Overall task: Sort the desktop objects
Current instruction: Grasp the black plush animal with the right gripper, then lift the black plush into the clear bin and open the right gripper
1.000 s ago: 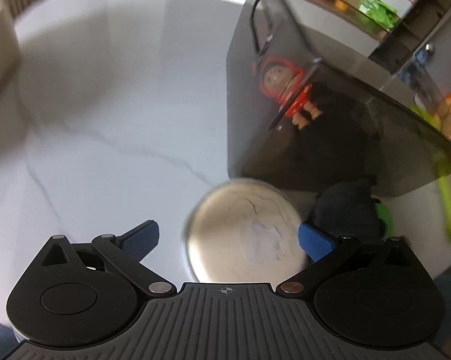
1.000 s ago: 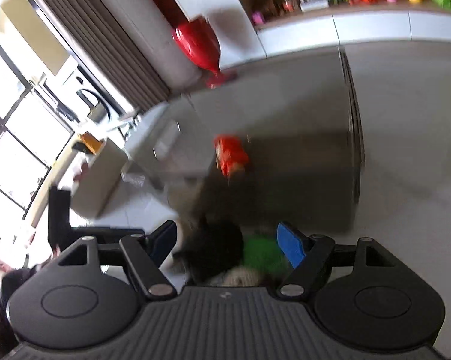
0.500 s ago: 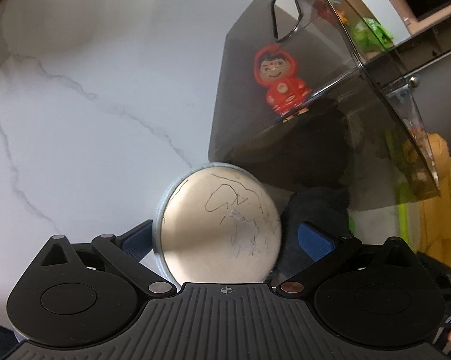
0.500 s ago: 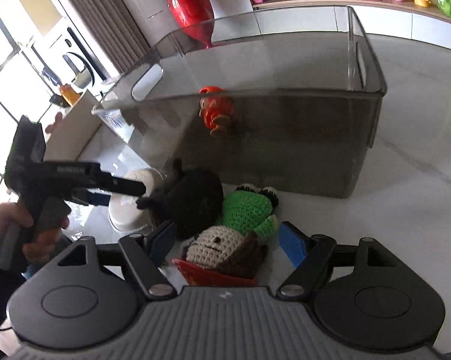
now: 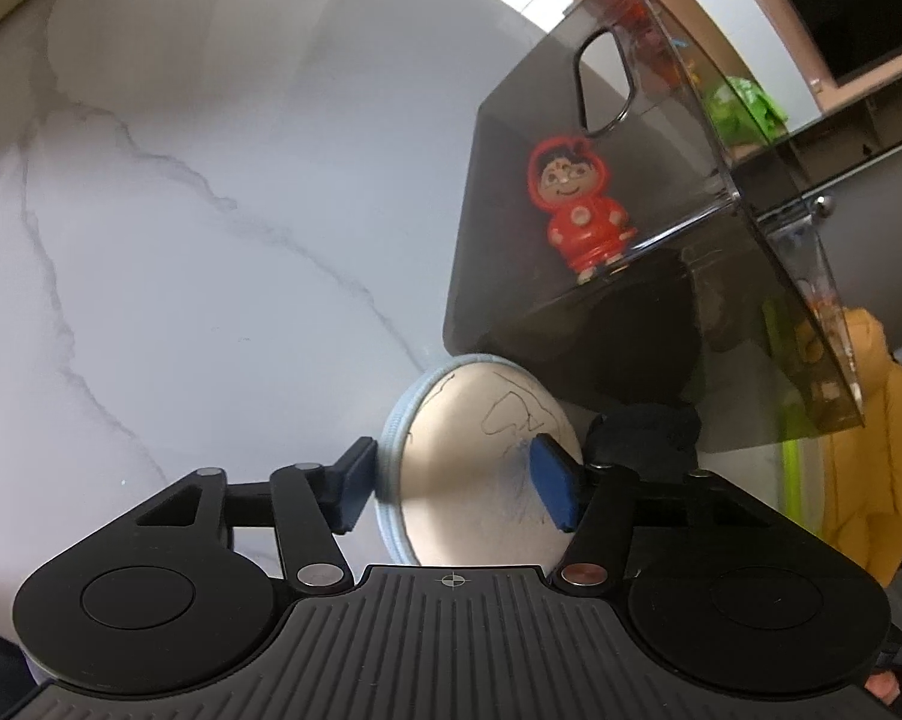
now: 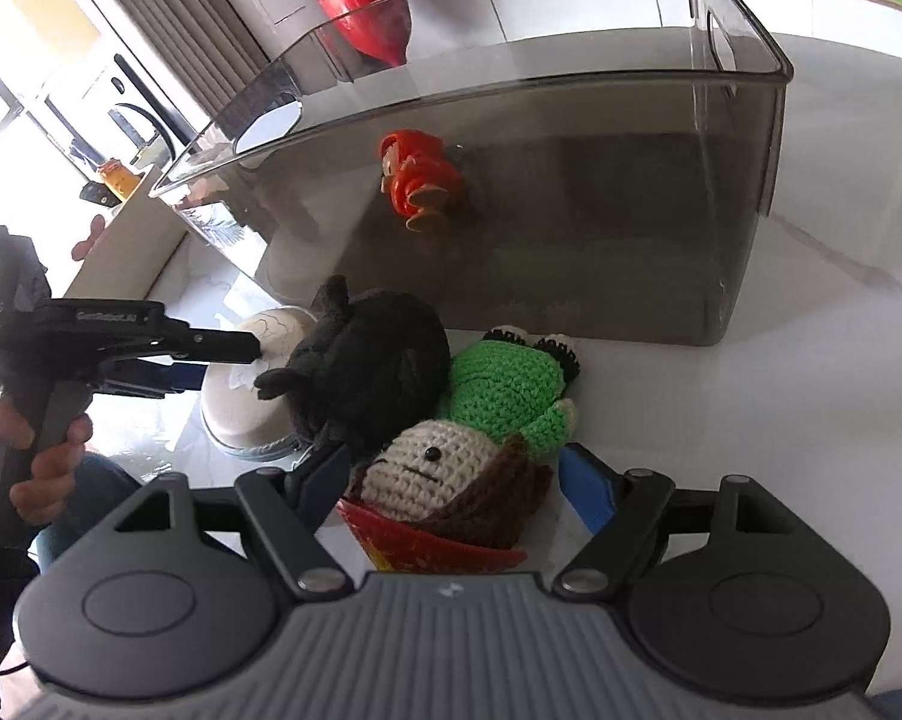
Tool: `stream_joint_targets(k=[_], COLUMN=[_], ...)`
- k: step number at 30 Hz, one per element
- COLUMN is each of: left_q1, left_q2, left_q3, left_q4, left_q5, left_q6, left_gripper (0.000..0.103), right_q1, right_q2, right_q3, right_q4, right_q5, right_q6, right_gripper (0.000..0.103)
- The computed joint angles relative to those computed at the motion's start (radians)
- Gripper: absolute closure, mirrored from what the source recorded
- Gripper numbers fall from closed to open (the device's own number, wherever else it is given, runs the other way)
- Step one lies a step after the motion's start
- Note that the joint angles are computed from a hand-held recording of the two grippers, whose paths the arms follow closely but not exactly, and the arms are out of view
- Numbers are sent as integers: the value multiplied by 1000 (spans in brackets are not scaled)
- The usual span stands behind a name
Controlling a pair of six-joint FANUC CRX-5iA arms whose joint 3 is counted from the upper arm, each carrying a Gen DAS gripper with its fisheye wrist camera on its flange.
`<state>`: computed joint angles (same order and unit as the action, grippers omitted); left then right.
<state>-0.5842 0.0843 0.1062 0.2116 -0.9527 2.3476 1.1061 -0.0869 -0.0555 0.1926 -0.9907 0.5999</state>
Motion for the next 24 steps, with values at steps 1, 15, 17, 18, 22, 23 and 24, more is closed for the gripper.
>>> stream_joint_targets(k=[1,15,17,18,22,23,24], left_q1=[1,-10,-13,-19,-46,-47,-47], left_q2=[-7,5,12,19,35,29,22], left_q3=[-5,5,19,38,104,103,98], left_q4=[-2,-20,-32,-52,-132,-137,-137], left_q5=[3,9,-2,-18,-81,-82,-79], left_q6=[-4,9,16,22,31,30,29], left_gripper=[47,50,50,50,50,50,51], right_q1=[5,116,121,118,103,101,98], right_q2=[-1,-8,18,35,160,201,233], right_q3=[-4,-117,-94,-71,78,123,161], right_q4=[10,376,394,374,280,272,258], right_q5=[0,67,78,89,18,-29,-71], right_q6=[-6,-186,-141,-110,32,54,79], right_gripper=[24,28,28,27,25,25,25])
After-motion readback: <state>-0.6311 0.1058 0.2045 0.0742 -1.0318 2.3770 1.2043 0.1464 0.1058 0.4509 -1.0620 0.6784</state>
